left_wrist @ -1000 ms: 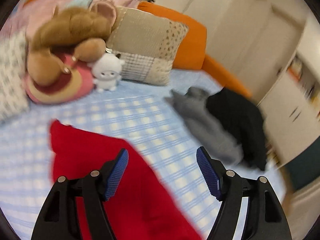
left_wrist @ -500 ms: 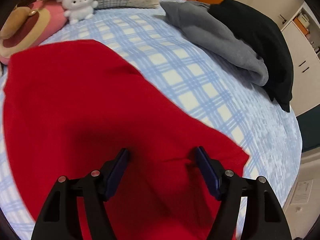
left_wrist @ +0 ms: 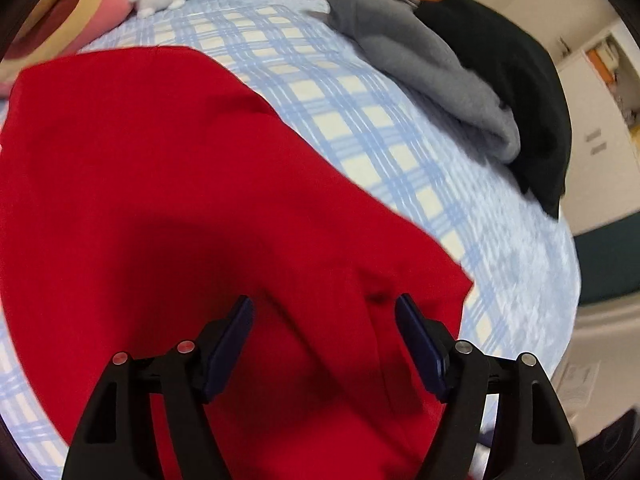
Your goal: Fold large clothes
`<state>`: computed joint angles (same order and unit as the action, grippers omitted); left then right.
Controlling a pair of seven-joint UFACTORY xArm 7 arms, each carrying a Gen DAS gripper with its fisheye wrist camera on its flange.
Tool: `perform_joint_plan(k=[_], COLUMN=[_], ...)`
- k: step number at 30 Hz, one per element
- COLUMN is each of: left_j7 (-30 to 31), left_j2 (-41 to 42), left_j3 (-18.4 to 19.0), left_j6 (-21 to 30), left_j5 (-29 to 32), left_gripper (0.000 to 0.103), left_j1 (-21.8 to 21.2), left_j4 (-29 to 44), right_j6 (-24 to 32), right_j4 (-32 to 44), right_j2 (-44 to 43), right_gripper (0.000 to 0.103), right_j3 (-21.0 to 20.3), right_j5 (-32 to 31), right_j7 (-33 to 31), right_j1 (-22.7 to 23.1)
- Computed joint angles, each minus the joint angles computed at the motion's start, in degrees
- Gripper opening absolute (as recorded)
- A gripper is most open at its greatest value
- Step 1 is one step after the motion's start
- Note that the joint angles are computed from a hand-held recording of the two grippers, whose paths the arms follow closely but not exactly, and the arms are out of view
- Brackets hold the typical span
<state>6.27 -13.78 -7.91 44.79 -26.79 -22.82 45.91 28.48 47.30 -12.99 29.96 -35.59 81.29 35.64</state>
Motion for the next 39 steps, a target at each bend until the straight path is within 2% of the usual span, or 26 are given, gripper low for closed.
perform_joint_plan(k=[3, 7, 9, 10, 11, 12, 13, 15, 16, 17, 19, 21, 24, 26, 27, 29, 31, 34, 36, 39], left_j7=[-0.51, -3.29, -5.47, -6.80, -8.12, -8.89, -8.85, -8.28, -7.93, -7.55, -6.36, -7.02, -6.97, -7.65, -7.59, -9.11, -10.49, -13.50, -14.92, -15.37], left_j2=[-2.18, -2.63, -2.42, -2.44, -2.50, -2.52, -2.50, -2.59, -2.82, -3.21, -4.48, -5.81, -8.07, -8.38, -8.37, -8.05, -5.85, -2.92, -0.90, 0.66], left_j3=[-0.42, -2.59, -3.62, -4.31, -4.97, -5.23, -4.96, -4.22, -3.54, -2.75, -1.05, -1.26, -1.64, -2.63, -3.30, -5.24, -6.79, -8.69, -8.75, -7.68], left_j6=[3.00, 2.50, 2.07, 1.82, 1.72, 2.10, 2.48, 3.32, 3.96, 4.55, 5.27, 6.54, 9.25, 10.00, 10.11, 8.97, 7.52, 4.64, 2.48, -0.14], left_j5=[1.66, 7.78, 11.17, 13.73, 16.42, 18.29, 18.77, 18.97, 18.11, 16.48, 12.11, 11.45, 10.69, 11.12, 11.17, 12.27, 13.49, 16.92, 17.86, 17.15], left_gripper=[0.075, 0.071, 0.060, 0.054, 0.042, 0.035, 0.032, 0.022, 0.020, 0.014, 0.011, 0.011, 0.011, 0.011, 0.011, 0.011, 0.011, 0.011, 0.011, 0.011], left_j1=[-0.36, -0.48, -0.45, -0.31, -0.17, -0.20, -0.47, -0.81, -0.91, -1.04, -1.33, -1.11, -1.59, -1.92, -2.53, -3.31, -4.27, -5.22, -5.83, -6.57], left_j4=[-0.75, -1.05, -1.00, -0.97, -0.96, -0.84, -0.66, -0.37, -0.16, 0.02, 0.46, 1.72, 3.84, 4.83, 5.25, 5.16, 5.19, 3.92, 2.57, 0.14], right_j6=[0.92, 0.17, -1.99, -3.91, -6.40, -10.04, -11.28, -15.34, -20.07, -22.50, -23.45, -27.47, -33.68, -36.97, -40.77, -44.14, -45.15, -48.11, -45.61, -46.96], right_j4=[1.42, -0.74, -3.06, -5.19, -7.48, -10.61, -12.20, -15.10, -16.80, -17.38, -16.52, -15.72, -13.59, -11.90, -11.62, -11.56, -13.10, -18.09, -20.29, -21.80], right_j2=[3.67, 4.24, 2.38, 0.55, -1.24, -3.38, -4.57, -5.68, -5.09, -4.64, -4.62, -4.05, -3.84, -4.24, -4.39, -5.87, -8.38, -9.33, -9.35, -8.67], right_gripper=[0.043, 0.042, 0.042, 0.044, 0.044, 0.044, 0.044, 0.036, 0.017, 0.010, 0.009, 0.008, 0.009, 0.009, 0.009, 0.009, 0.008, 0.008, 0.010, 0.010], right_j3=[-1.37, -2.12, -2.63, -3.16, -3.62, -4.08, -3.90, -2.60, -3.75, -3.43, -0.41, 0.03, 4.14, 10.30, 13.75, 19.00, 21.54, 22.51, 23.37, 28.36], right_j5=[3.06, 3.54, 5.20, 7.87, 10.80, 14.12, 16.50, 21.39, 23.06, 24.42, 24.25, 25.37, 25.50, 26.14, 27.19, 30.31, 33.47, 38.90, 41.38, 43.46], right_j7=[-3.56, -0.90, -0.18, -0.59, -1.07, -0.97, -1.23, -2.98, -3.11, -3.52, -3.59, -5.12, -6.07, -6.02, -6.10, -6.93, -7.15, -5.36, -5.14, -4.29], right_j1=[1.10, 2.74, 3.51, 4.31, 5.09, 6.15, 6.61, 7.26, 9.32, 9.51, 7.26, 7.51, 4.31, -1.64, -5.00, -9.93, -11.87, -10.52, -9.81, -13.03])
